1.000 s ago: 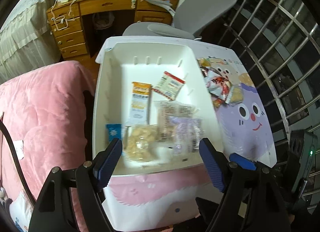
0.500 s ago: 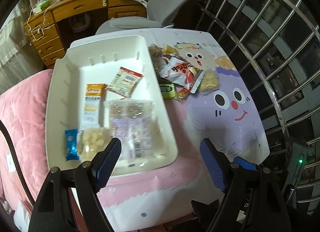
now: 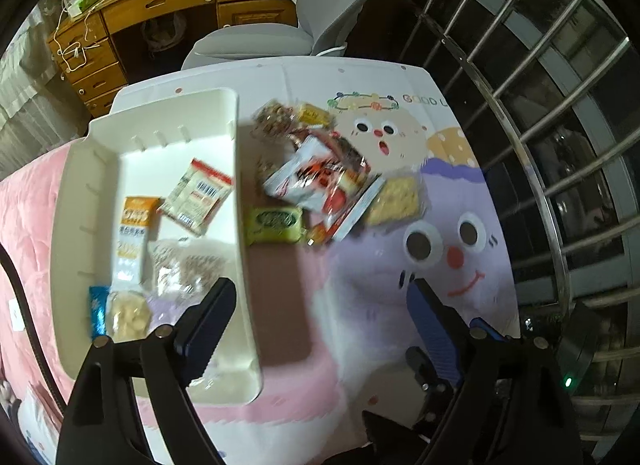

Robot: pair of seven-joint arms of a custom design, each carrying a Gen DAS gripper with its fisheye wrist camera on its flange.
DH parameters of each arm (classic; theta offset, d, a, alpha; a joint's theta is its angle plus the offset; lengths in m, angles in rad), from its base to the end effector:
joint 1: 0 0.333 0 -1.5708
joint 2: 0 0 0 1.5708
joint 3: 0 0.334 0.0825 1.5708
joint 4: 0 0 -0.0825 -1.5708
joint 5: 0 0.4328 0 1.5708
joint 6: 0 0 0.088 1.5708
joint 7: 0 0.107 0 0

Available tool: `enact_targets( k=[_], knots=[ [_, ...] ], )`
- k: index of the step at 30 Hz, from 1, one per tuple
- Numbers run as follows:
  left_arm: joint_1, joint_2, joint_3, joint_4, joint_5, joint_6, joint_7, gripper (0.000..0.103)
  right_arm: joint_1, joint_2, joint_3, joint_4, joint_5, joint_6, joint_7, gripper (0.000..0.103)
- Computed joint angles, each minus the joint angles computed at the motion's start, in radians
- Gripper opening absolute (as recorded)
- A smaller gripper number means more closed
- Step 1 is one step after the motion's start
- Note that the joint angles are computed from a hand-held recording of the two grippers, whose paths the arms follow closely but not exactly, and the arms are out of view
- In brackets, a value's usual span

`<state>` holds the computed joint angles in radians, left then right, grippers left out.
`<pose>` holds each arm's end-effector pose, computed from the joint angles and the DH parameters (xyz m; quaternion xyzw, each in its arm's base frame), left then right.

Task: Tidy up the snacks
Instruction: 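Move both tools back over the snack pile, then grasp the white-and-orange printed bag with the left gripper while the right grasps the large clear pastry bag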

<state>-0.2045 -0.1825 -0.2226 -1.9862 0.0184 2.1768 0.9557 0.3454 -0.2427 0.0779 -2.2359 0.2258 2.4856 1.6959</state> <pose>0.5274 -0.2481 0.5865 -0.7534 0.6309 -0.1693 0.0753 0.5070 0.2298 0.5217 -0.7349 0.6284 -0.0497 0.2502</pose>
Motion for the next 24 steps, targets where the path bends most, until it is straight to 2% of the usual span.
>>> enact_targets(
  k=[8, 18, 24],
  knots=[
    [-0.01, 0.209, -0.004, 0.22, 0.053, -0.083, -0.108, 0.09, -0.02, 0.106, -0.027, 0.073, 0.02, 0.099, -0.156, 0.1],
    [-0.025, 0.43, 0.03, 0.442, 0.061, -0.245, -0.197, 0.09, -0.047, 0.275, -0.006, 0.192, -0.003, 0.266, -0.292, 0.102],
    [-0.033, 0.535, 0.045, 0.551, 0.07, -0.341, -0.216, 0.09, -0.063, 0.392, 0.021, 0.294, 0.028, 0.28, -0.4, 0.102]
  ],
)
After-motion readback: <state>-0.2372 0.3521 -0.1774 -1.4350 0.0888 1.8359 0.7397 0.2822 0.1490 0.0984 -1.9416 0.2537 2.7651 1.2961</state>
